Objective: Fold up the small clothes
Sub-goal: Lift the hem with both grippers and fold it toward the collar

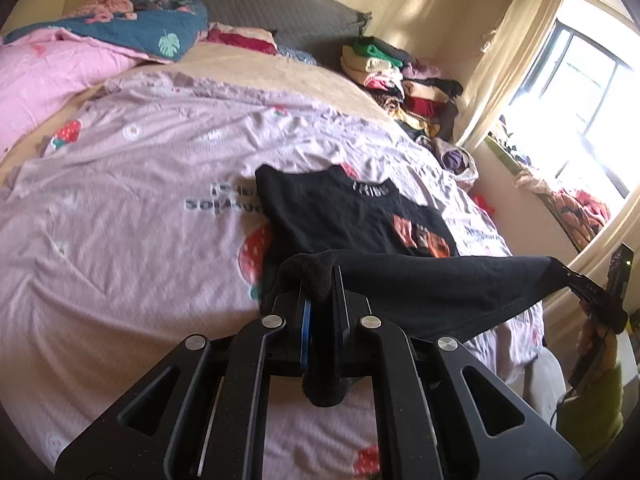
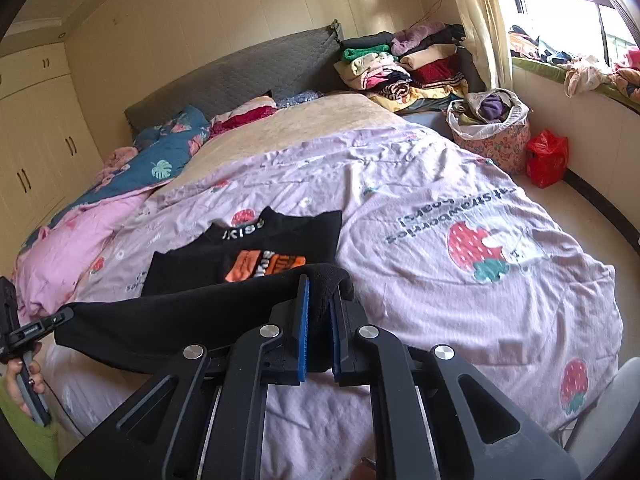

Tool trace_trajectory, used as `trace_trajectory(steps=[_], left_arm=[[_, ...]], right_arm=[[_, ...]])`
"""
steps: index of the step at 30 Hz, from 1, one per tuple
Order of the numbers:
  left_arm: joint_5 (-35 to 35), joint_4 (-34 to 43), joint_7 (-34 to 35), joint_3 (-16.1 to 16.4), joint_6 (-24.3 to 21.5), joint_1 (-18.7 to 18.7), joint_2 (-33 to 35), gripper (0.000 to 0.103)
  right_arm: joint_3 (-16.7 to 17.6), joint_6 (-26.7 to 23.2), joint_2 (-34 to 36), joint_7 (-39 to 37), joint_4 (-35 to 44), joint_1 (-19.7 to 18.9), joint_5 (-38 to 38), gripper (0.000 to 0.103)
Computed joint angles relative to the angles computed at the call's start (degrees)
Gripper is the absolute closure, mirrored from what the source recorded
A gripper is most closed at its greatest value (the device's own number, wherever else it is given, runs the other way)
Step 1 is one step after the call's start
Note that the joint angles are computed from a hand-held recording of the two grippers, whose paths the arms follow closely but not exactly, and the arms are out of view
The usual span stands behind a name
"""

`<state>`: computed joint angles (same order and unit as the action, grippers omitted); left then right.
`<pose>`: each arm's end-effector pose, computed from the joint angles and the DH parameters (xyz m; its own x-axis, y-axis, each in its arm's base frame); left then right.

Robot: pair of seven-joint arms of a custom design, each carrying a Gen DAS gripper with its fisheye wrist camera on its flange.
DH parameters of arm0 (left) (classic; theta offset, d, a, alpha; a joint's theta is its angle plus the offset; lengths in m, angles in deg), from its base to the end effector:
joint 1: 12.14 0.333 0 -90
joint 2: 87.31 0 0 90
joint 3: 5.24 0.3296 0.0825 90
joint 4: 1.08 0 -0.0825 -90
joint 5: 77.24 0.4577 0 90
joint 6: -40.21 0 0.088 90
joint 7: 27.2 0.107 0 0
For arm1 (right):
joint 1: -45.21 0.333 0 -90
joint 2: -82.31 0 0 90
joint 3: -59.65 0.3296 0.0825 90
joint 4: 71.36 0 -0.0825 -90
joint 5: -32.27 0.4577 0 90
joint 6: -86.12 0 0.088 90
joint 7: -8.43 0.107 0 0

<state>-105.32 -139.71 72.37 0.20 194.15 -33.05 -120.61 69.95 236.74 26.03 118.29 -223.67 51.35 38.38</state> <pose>0.4776 -0.1099 0.6018 -0.2421 -0.8892 0.3883 -0.7069 -0.1125 -0.6983 0.3594 0.1176 0.6225 -0.0098 -0.9720 -0.2346 -0.5989 0.1936 -0.7771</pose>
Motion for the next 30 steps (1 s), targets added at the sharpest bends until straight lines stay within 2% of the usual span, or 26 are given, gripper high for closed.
trace_trajectory(steps=[10,16,30], left_arm=[[-3.13,4.33,0.37,0.50,3.45,-0.73,5.23,0.101],[-4.21,6.03,-0.08,-0.33,4.18,0.40,7.58,0.101],[-3.33,13.31,-2.98,-3.97,3.72,5.01,16.26,0.101]], right_arm=[[1.40,1.47,7.38,1.08,5.24,-2.47,-2.62,0.095],[0.81,2.82,11.07,1.44,7.45,-2.64,-3.22,0.095],[2.37,3.48,20.56,4.42,13.75,-5.22,-8.36,0.095]])
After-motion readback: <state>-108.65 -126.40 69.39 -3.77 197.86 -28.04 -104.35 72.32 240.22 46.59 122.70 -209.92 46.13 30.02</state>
